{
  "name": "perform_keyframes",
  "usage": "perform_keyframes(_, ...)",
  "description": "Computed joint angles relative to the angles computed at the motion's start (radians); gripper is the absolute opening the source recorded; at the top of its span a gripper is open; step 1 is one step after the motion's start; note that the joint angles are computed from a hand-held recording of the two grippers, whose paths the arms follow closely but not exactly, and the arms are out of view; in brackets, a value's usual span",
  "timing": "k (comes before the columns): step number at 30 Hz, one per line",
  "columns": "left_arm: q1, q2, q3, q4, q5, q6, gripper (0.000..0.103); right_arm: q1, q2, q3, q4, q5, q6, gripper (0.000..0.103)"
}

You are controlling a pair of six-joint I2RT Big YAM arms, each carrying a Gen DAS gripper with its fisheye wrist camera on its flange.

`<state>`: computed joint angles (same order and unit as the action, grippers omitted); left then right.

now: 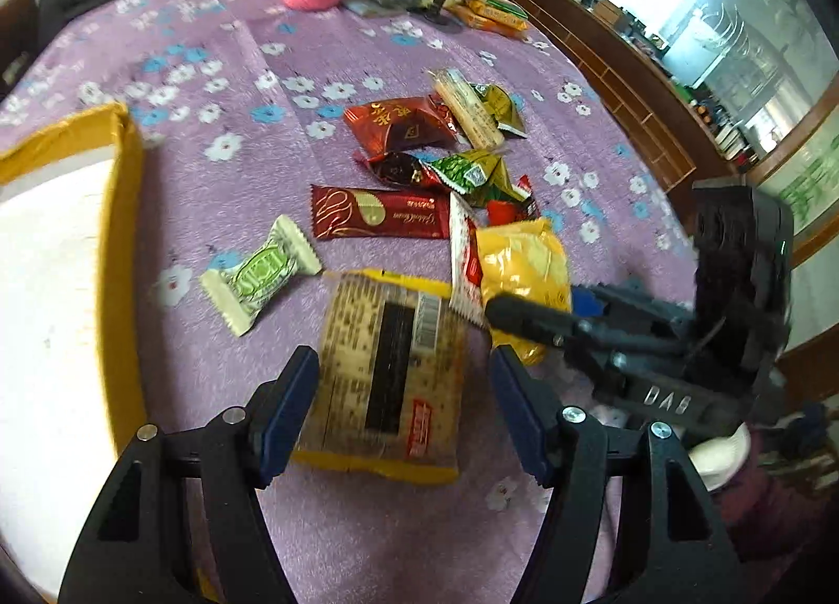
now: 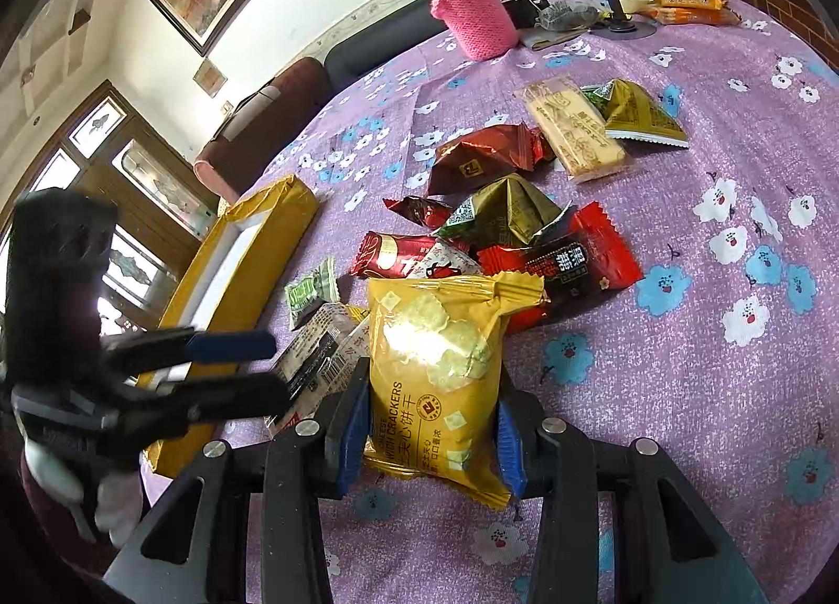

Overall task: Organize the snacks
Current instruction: 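Close the left gripper on the clear cracker pack with red label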

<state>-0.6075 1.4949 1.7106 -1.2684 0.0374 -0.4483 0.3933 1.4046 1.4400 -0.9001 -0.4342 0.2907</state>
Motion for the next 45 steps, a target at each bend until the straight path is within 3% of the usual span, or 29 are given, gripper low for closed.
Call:
perform_keyframes(6, -0.102, 0.033, 0.004, -0.004, -0.240, 0.042, 0.076, -0.003, -0.005, -0.004, 0.003, -0.003, 0.010, 0.042)
perform_keyframes(10, -0.155, 0.051, -0.006, -0.008, -0.398, 0.094, 0.076, 0.000, -0.006, -0.006, 0.004, 0.005, 0.007, 0.042)
perform_keyframes(11, -0.162, 0.056, -0.005, -0.015, -0.431, 0.100, 0.075, 0.001, -0.007, -0.005, 0.003, 0.007, 0.007, 0.042)
perform_keyframes(13, -0.175, 0.062, -0.001, -0.015, -0.491, 0.087, 0.049, 0.002, -0.007, -0.005, 0.003, 0.011, 0.005, 0.042)
perform_keyframes(17, -0.157, 0.015, -0.031, 0.041, -0.407, 0.022, 0.029, 0.006, -0.007, -0.004, 0.002, 0.021, -0.002, 0.042)
perform_keyframes(18, -0.160, 0.010, -0.034, 0.043, -0.426, 0.008, 0.005, 0.009, -0.008, -0.004, 0.002, 0.028, -0.005, 0.042)
perform_keyframes(19, -0.151, -0.006, -0.047, 0.047, -0.408, -0.013, 0.000, 0.012, -0.009, -0.004, 0.001, 0.035, -0.008, 0.042)
perform_keyframes(24, -0.134, -0.081, -0.120, 0.095, -0.390, -0.100, 0.000, 0.018, -0.011, -0.004, 0.001, 0.055, -0.019, 0.043)
perform_keyframes(26, -0.129, -0.112, -0.156, 0.126, -0.384, -0.118, 0.001, 0.012, -0.011, -0.006, 0.003, 0.042, -0.012, 0.043)
perform_keyframes(29, -0.126, -0.120, -0.165, 0.121, -0.389, -0.113, 0.016, 0.006, -0.011, -0.009, 0.009, 0.028, 0.000, 0.043)
perform_keyframes(31, -0.130, -0.113, -0.156, 0.109, -0.397, -0.090, 0.041, 0.009, -0.011, -0.009, 0.009, 0.037, -0.004, 0.043)
perform_keyframes(34, -0.137, -0.101, -0.143, 0.118, -0.401, -0.062, 0.062, 0.011, -0.011, -0.008, 0.007, 0.042, -0.009, 0.044)
perform_keyframes(39, -0.155, -0.035, -0.099, 0.107, -0.381, -0.031, 0.068, 0.003, -0.011, -0.010, 0.013, 0.021, 0.006, 0.045)
perform_keyframes(45, -0.153, 0.027, -0.078, 0.106, -0.393, -0.043, 0.070, -0.018, -0.026, -0.026, 0.043, 0.004, 0.053, 0.057)
